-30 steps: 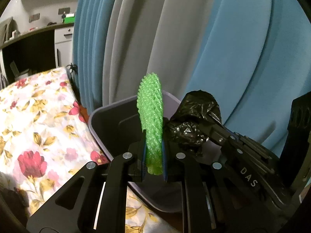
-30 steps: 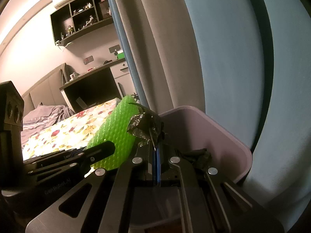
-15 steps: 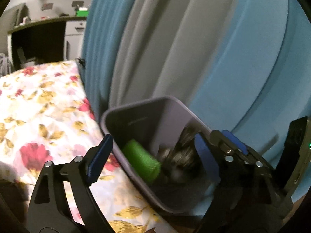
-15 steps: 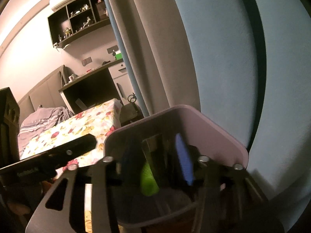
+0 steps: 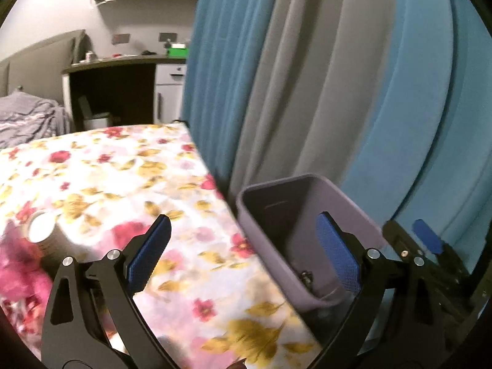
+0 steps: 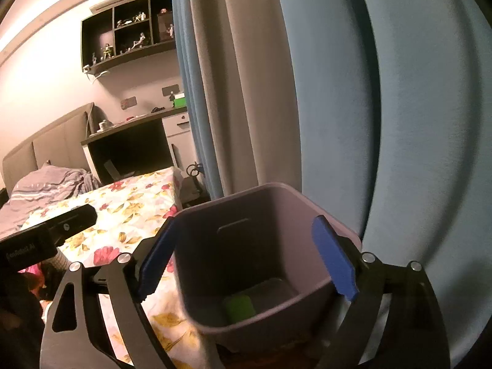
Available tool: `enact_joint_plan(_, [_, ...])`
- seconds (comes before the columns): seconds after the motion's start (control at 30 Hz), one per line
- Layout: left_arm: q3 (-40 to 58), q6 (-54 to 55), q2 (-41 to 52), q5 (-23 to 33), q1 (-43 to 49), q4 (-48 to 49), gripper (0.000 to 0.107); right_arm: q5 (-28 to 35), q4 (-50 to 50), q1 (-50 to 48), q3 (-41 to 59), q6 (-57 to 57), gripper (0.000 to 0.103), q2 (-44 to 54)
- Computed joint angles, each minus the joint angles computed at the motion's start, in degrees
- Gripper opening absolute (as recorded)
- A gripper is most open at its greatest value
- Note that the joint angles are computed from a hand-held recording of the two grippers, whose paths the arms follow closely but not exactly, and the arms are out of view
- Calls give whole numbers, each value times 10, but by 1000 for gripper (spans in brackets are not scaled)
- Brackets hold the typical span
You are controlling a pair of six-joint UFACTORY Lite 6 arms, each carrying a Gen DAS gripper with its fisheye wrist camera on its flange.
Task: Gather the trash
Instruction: 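Move both tools back over the trash pile on the bed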
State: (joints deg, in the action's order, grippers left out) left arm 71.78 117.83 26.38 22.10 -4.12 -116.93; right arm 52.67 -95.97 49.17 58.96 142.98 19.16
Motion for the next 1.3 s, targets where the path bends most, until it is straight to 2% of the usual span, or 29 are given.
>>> enact_joint_plan(0.17, [-131,71,-102,33,52,-38,94,66,35,65,22,-9,88,15])
enact_joint_plan(0.27, [-197,117,-153,61,92,-58,94,78,39,94,33,-5,89,20])
enact_joint_plan(0.47, [-289,173,-218,121,214,-43,94,44,35,145,99,-17,89,76])
enact_joint_plan(0.63, [-341,244,-222,183,345,-21,94,38,74,195,225,-81,89,182])
enact_joint_plan(0.87, [-307,321,-118,227,511,19,94,21,112,229,371,-115,89,301])
enact_joint_plan(1.03, [-244,299,-43,231,587,69,94,7,140,237,483,-157,89,379])
enact_joint_plan(1.2, [-200,257,0,224,586,97,91,4,170,239,586,-219,89,443])
enact_joint_plan(1.3, [-178,232,24,209,563,104,85,-2,180,239,607,-234,89,455])
